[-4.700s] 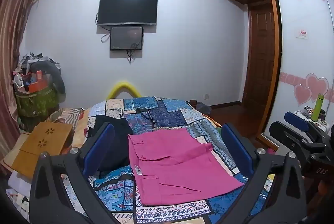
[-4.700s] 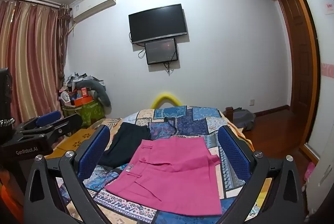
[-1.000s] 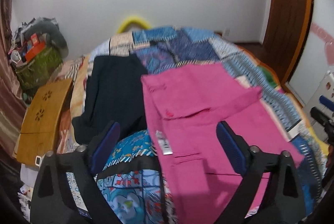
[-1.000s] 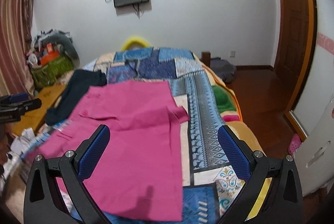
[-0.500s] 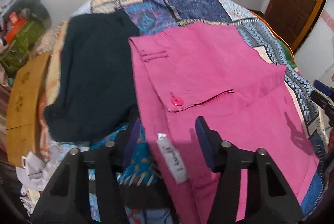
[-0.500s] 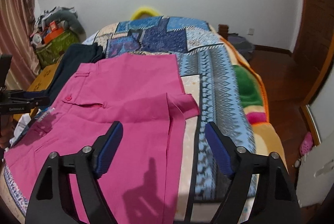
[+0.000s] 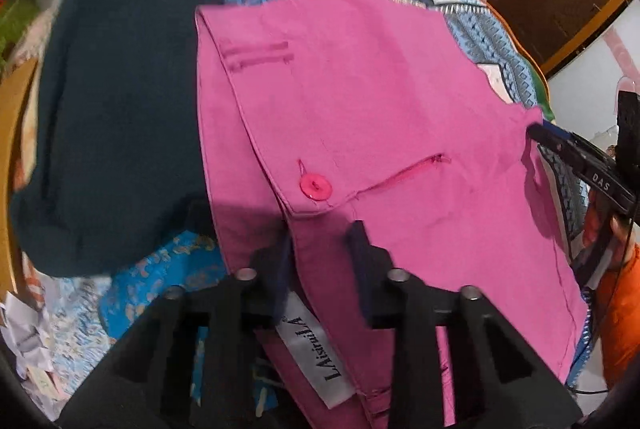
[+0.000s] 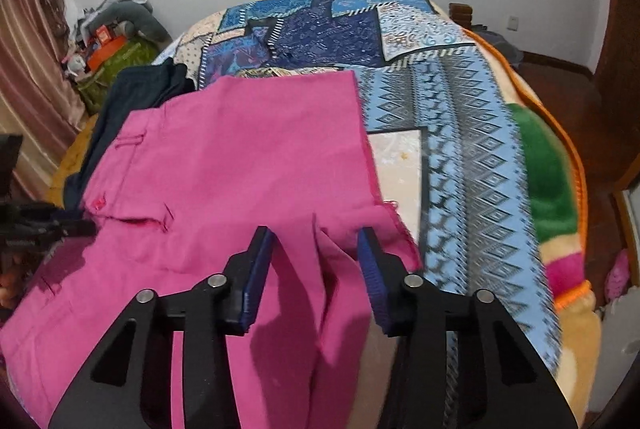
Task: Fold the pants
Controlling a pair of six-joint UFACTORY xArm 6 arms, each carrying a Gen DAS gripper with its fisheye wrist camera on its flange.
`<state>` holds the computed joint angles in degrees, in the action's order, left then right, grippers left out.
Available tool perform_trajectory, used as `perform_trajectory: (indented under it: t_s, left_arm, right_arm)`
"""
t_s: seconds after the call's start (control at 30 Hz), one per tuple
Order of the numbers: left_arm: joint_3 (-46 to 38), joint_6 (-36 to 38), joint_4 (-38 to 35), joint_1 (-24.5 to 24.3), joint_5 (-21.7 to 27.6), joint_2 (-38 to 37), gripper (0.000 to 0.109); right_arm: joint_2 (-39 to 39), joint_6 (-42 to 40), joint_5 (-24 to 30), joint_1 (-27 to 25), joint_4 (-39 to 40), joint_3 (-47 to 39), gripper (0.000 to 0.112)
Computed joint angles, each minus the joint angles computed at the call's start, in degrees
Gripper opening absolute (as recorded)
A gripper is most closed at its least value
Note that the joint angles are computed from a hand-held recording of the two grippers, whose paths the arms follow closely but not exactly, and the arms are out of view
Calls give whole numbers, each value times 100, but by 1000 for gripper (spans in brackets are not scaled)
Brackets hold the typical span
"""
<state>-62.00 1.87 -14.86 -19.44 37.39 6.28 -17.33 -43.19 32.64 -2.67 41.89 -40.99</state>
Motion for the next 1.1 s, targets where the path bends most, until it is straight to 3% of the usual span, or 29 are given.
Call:
perform_trajectory:
  t_s: [0.23,0.4,0.47,0.67,0.97,1.1]
  left_arm:
    - [-62,234,-365,95,72,87,8]
    - [117,-344,601,-16,-275,-14,6]
    - [240,-700,1076,-47,-475,-53,7]
    - [383,-843,1150,-26,-630,-100,7]
    - [418,-533,897,34,-559,-377,12]
    - [205,-307,553,95,-611,-335,27]
  right_arm:
    - [370,47,126,57,-170,-300,14]
    - [334,-87,-141,155,-173,-176,7]
    - [303,-72,-295,219,-267,-103,6]
    - [366,536,-760,404,-1010,42,6]
    - [66,565,-241,227,-1010,-28,11]
    - [-212,386,-269,175,-961,19,22]
